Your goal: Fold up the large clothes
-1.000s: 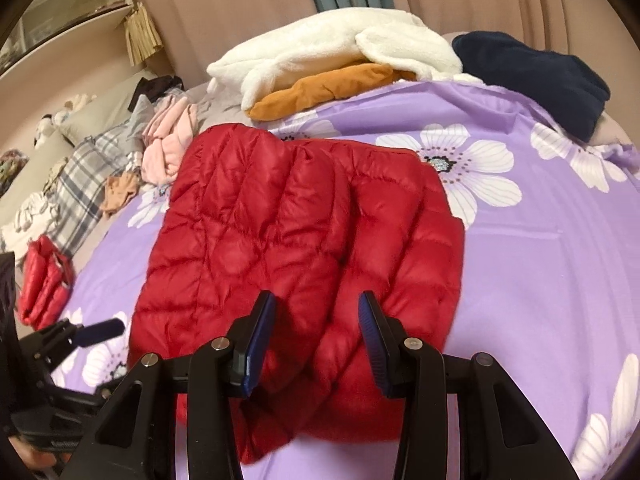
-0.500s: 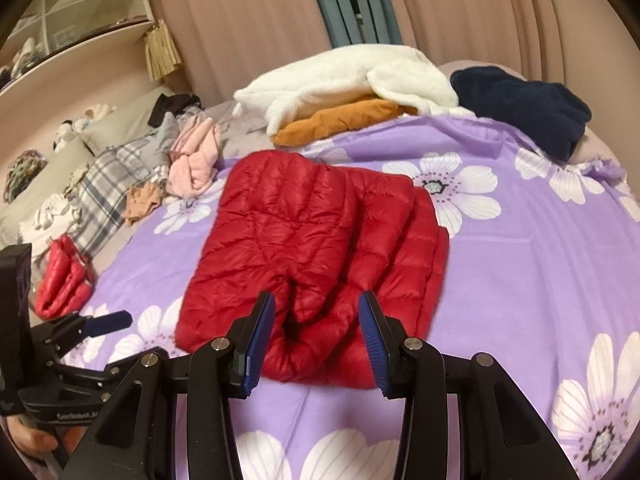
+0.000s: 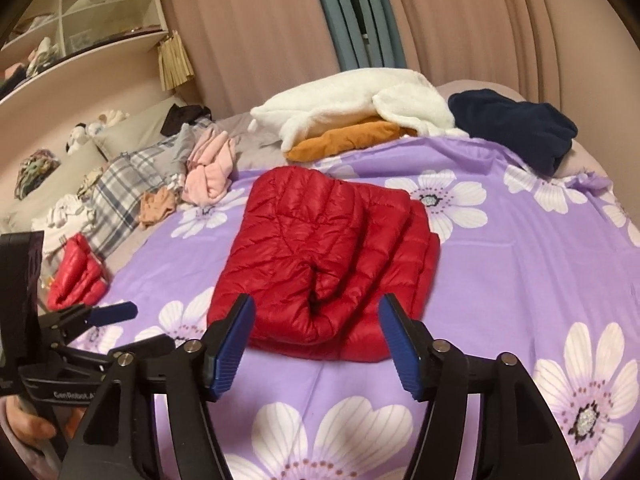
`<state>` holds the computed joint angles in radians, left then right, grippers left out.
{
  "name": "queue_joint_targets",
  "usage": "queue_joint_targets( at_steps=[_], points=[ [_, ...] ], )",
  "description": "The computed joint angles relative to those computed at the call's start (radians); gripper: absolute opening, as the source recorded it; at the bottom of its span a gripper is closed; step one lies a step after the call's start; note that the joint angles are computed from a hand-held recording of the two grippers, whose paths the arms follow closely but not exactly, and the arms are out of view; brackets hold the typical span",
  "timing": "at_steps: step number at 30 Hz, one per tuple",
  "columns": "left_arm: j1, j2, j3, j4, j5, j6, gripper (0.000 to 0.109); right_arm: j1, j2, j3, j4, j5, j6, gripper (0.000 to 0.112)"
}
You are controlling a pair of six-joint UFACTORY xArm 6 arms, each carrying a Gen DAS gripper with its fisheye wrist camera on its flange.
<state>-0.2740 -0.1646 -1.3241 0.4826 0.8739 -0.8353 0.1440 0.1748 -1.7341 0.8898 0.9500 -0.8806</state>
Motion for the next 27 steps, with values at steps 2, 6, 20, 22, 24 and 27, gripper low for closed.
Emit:
queue_joint_targets(
  at_steps=[2,6,20,22,24,27],
  points=[
    [-0.009,-0.005,-0.006,0.007,0.011,-0.008,0.094,-0.005,-0.014,0.012,0.01,0.0,-0.01,0.067],
    [-0.031,-0.012,-0.029,0.048,0.072,-0.056,0.102,-0.008,-0.036,0.032,0.004,-0.01,-0.007,0.084],
    [-0.106,-0.014,-0.148,0.161,0.281,-0.173,0.103,-0.015,-0.141,0.099,-0.025,-0.028,-0.004,0.102],
    [-0.12,-0.014,-0.167,0.172,0.307,-0.181,0.103,-0.009,-0.153,0.102,-0.048,-0.043,0.013,0.102],
    [-0.133,-0.011,-0.186,0.189,0.338,-0.184,0.103,-0.008,-0.161,0.098,-0.066,-0.044,0.029,0.102],
    [-0.151,-0.017,-0.196,0.217,0.365,-0.199,0.103,-0.012,-0.172,0.093,-0.073,-0.037,0.046,0.102]
  ],
)
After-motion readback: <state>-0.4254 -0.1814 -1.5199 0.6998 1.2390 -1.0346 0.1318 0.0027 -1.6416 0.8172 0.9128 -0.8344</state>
